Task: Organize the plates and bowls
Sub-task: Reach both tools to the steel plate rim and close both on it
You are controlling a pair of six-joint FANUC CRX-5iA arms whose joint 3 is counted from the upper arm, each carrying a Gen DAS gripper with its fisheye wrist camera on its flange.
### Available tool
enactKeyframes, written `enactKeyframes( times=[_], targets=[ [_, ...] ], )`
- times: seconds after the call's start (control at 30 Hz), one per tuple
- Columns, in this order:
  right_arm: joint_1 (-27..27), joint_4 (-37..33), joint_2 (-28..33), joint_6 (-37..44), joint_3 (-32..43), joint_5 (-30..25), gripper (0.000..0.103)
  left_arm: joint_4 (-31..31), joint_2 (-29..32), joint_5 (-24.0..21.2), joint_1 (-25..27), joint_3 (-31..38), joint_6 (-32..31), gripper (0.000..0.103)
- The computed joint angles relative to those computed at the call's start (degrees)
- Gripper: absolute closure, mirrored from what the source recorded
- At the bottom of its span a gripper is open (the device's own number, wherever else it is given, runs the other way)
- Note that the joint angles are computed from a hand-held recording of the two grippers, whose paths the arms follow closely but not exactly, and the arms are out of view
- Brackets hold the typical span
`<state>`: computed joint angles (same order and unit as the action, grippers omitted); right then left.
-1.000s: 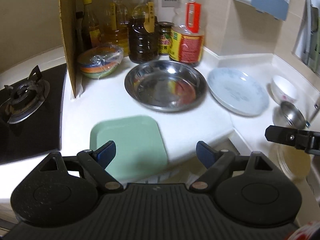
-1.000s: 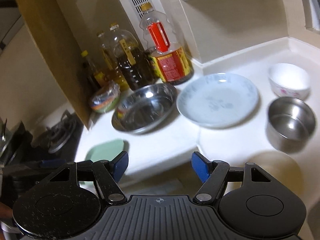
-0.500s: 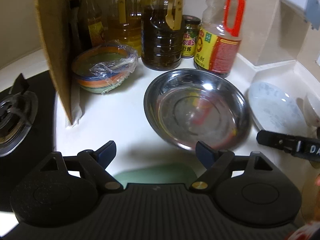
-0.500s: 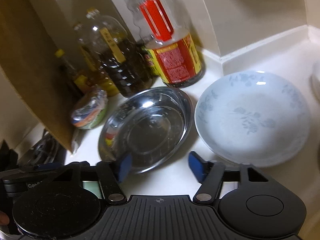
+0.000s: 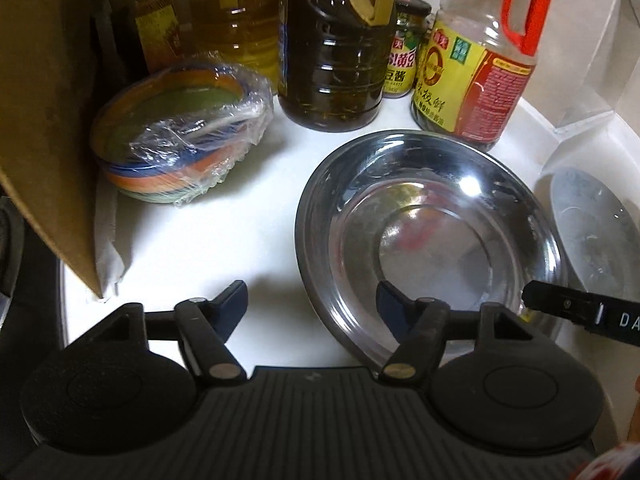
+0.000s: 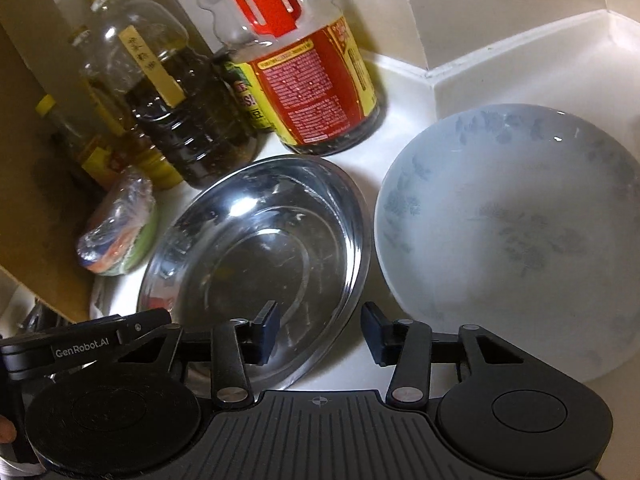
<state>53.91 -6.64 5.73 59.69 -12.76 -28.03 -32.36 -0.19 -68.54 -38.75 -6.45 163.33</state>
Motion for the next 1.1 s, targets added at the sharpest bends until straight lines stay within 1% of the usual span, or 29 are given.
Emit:
enactKeyframes(
  times=[0.13,0.2,0.23,0.27,0.3,0.37,0.47,0.6,0.77,1.1],
  targets=[
    [0.1,1.9,1.5,-1.3,1.0,-0.2,0.069,0.7,0.5,1.4,1.4,-0.3,-1.3,0.046],
    [0.3,3.7,2.0,-2.2,1.1,-0.1,0.072,0.8,0.6,2.0,1.7,-0.3,-1.7,0.057],
    [0.4,4.5,2.1,-2.8,1.0,0.1,0.075,0.7,0.7,2.2,1.9,-0.3,-2.0,0.066],
    [0.4,5.1,2.3,-3.1,0.9,0.2,0.079,0.8,0.9,2.4,2.0,-0.3,-2.3,0.071],
    [0.4,5.7,2.4,-3.4,0.9,0.1,0.081,0.9,1.0,2.6,2.1,-0.3,-2.4,0.071],
    [0.4,6.3,2.6,-3.5,1.0,0.0,0.087,1.2,0.9,3.3,2.3,-0.6,-2.7,0.081],
    [0.5,7.5,2.8,-3.5,0.8,0.0,0.089,0.2,1.5,1.9,1.5,0.1,-2.1,0.086],
    [0.8,8.9,2.8,-3.9,0.4,0.3,0.089,-0.1,1.1,2.0,1.4,-0.3,-1.7,0.086],
    [1.0,9.6,2.6,-3.5,0.2,0.5,0.089,-1.3,1.2,0.7,0.5,0.5,-1.3,0.087],
    [1.0,8.3,0.9,-1.0,-1.2,2.9,0.089,-3.5,0.7,-2.1,-1.5,1.4,1.2,0.088]
  ],
)
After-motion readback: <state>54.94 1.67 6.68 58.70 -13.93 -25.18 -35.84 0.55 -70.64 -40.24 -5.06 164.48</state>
